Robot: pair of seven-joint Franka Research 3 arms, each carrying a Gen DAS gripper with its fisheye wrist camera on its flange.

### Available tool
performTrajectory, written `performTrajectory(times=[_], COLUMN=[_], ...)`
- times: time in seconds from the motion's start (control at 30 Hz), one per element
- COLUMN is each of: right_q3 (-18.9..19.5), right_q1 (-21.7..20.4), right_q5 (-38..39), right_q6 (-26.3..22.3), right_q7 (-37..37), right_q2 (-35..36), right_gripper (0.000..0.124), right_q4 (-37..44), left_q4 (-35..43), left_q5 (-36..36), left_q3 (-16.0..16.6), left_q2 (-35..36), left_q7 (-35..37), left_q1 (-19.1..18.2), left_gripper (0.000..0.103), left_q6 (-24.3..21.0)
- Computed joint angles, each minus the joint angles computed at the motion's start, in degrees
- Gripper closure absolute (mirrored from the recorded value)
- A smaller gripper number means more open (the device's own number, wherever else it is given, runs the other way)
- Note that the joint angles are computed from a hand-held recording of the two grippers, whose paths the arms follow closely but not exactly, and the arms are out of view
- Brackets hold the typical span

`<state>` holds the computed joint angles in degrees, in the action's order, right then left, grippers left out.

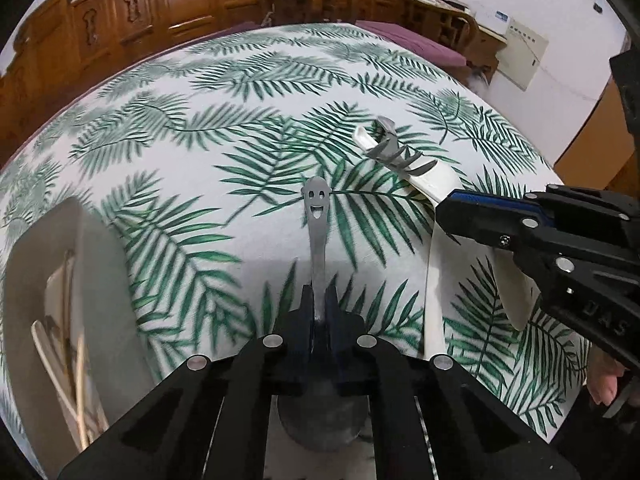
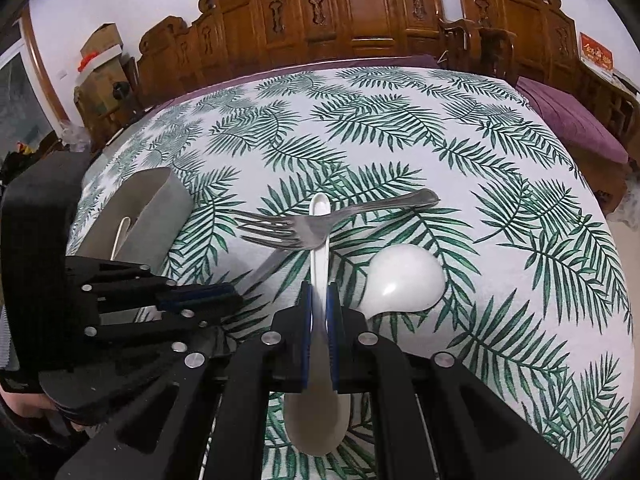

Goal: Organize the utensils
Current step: 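Grasp a metal spoon with the left tool while the right tool holds the white spoon, then lower the metal spoon into the tray and open the left tool while the right tool carries the white spoon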

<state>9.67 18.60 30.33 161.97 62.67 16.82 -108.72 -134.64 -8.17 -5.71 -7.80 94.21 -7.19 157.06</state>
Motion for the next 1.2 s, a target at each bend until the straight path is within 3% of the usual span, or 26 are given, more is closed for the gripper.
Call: performTrajectory(times=[0.47, 1.2], right_q3=[2.1, 0.2], right_q1=[1.4, 5.9], right_q5=[5.3, -0.1], right_q6=[1.0, 3.0], right_q7=[-4.8, 0.0], right_q2=[-2.3, -13.3], right_gripper=[0.115, 0.115], right_q4=[-0.6, -7.9], left_q4=[-5.7, -10.0], left_q5=[2.9, 7.4], left_q3=[3.0, 6.2], left_q2=[-11.4, -25.8], left_q7=[-3.1, -6.2], left_q1=[0.4, 0.2], left_gripper=[0.098, 0.098], left_q6=[-0.3, -4.1])
